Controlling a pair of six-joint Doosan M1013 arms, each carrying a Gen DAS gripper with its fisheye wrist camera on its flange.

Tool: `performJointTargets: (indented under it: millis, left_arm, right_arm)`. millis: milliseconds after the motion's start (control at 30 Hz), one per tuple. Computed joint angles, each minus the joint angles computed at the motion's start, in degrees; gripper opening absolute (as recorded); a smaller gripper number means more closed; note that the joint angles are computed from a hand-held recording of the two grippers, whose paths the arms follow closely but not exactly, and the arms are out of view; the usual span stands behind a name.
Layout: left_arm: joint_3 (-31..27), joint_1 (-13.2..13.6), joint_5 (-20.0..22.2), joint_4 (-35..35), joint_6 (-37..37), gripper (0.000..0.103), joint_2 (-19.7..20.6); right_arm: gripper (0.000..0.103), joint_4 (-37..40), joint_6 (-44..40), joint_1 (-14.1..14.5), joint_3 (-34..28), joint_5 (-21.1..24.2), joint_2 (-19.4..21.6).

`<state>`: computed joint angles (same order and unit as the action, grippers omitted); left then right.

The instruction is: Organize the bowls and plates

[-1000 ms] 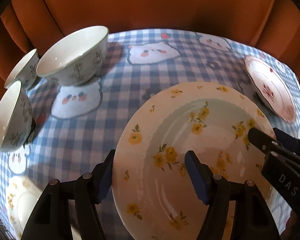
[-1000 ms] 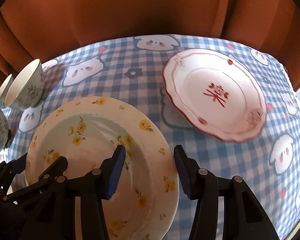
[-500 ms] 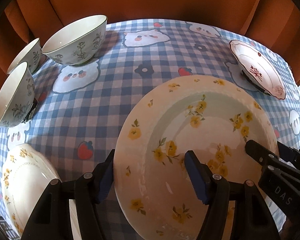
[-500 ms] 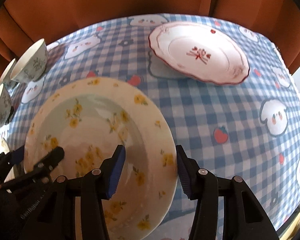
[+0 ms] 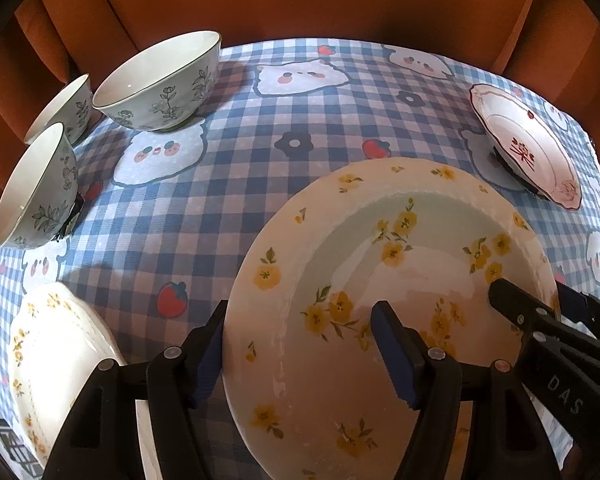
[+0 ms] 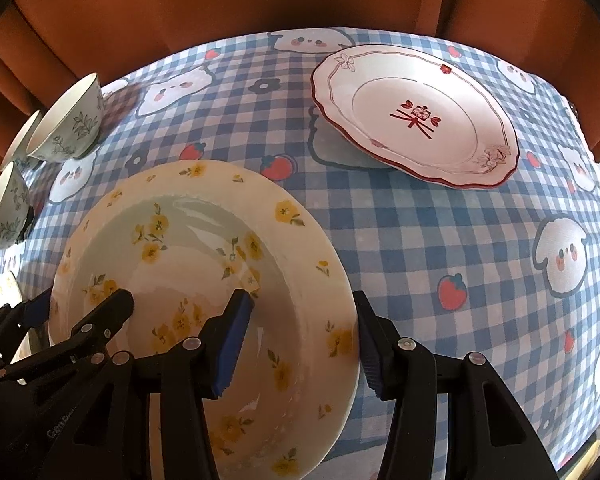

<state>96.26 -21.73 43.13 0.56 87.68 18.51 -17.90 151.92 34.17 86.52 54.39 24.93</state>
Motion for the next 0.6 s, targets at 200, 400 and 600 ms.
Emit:
performJointTargets:
  millis: [200, 400, 600]
  left_arm:
    - [0.58, -0.05, -0.36, -1.27, 1.60, 0.070, -1.31]
    - [1.20, 0.78, -0.31, -2.92, 4.07, 0.070, -3.20]
    - [2.16, 2.75, 0.05, -5.73, 7.75, 0.070, -5.21]
  right_arm:
    - [0.054, -0.17, -0.24, 0.18, -0.01, 1.51, -0.78]
    - [0.054, -2.09, 1.75, 1.47, -0.70, 3.14, -1.64]
    - [0.054, -4.14, 3.79, 3.33, -2.46, 5.03, -1.81]
